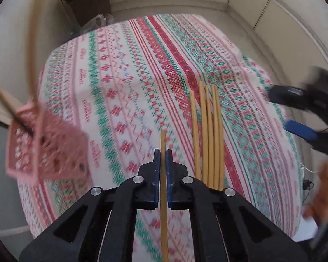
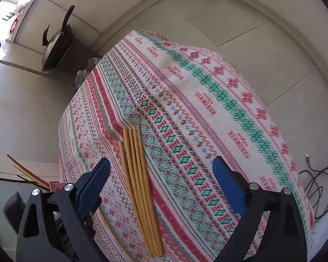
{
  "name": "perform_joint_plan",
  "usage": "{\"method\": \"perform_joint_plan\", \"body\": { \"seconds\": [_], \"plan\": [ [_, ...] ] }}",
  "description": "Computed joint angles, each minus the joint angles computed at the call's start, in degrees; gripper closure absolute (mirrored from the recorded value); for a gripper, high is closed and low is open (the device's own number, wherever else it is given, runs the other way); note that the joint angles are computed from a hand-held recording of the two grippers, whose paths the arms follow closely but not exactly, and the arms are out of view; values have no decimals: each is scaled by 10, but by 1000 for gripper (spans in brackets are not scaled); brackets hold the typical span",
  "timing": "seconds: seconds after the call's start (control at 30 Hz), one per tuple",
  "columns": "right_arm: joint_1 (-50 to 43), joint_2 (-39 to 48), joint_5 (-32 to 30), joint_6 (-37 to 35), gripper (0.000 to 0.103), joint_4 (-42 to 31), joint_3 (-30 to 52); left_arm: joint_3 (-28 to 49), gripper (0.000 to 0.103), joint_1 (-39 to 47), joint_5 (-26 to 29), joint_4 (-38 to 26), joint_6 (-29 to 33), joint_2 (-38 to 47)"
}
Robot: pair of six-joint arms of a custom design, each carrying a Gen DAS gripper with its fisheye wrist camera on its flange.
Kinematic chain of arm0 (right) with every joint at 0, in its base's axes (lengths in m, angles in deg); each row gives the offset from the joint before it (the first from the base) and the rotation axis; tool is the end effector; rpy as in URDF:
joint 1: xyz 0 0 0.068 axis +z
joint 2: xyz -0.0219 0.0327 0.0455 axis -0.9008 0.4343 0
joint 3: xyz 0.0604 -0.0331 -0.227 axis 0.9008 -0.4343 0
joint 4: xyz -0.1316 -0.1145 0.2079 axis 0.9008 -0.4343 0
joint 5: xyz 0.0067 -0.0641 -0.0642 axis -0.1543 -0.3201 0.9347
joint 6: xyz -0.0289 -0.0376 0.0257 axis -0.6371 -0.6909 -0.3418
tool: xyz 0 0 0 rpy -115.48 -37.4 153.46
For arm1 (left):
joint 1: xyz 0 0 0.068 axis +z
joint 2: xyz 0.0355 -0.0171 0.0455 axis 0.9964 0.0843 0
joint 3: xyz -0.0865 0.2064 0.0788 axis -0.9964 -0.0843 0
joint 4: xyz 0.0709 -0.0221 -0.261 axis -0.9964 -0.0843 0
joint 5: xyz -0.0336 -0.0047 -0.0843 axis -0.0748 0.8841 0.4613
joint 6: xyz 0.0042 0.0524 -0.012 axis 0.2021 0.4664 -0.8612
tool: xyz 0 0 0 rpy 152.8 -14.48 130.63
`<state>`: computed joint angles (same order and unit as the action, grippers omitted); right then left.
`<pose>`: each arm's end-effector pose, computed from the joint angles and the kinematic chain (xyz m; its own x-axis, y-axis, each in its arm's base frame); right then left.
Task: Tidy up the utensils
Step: 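Pinch one wooden chopstick with the left gripper while the right gripper grasps another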
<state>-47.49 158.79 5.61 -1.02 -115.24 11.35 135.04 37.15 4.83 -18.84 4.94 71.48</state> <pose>0.2276 0.0753 0.1413 -0.7857 0.6015 -0.1443 0.4779 0.7384 0.4757 0.2087 -0.2234 0.1451 -0.9083 0.2545 -0.3320 0.2771 0.9606 -0.0219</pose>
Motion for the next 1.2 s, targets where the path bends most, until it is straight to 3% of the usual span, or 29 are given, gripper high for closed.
{"method": "perform_joint_plan", "body": {
  "seconds": [0.03, 0.1, 0.17, 0.2, 0.33, 0.47, 0.83, 0.87, 0.9, 1.07, 1.2],
  "plan": [
    [6, 38, -2, 1, 28, 14, 18, -26, 99, -8, -5, -6, -7, -43],
    [15, 99, 3, -8, 51, 28, 49, -57, 99, -35, -18, -33, -28, -126],
    [20, 155, 6, -22, 67, 37, 80, -72, 99, -61, -30, -57, -41, -191],
    [20, 178, 7, -25, 69, 42, 91, -76, 99, -73, -38, -66, -46, -215],
    [27, 228, 19, -23, 73, 56, 118, -86, 99, -104, -55, -100, -58, -279],
    [43, 251, 30, -20, 73, 57, 139, -93, 98, -78, -41, -116, -45, -312],
    [102, 333, 141, -46, 73, -18, 238, -114, 98, -41, -28, -139, -24, -381],
    [114, 346, 164, -51, 77, -31, 253, -114, 98, -42, -33, -142, -27, -387],
    [126, 354, 187, -52, 96, -40, 262, -116, 98, -42, -40, -144, -29, -396],
    [128, 266, 156, -33, 98, 32, 169, -116, 99, -23, -50, -165, -28, -452],
    [166, 126, 189, -32, 98, 4, 106, -105, 99, -32, -66, -185, -36, -485]
  ]
}}
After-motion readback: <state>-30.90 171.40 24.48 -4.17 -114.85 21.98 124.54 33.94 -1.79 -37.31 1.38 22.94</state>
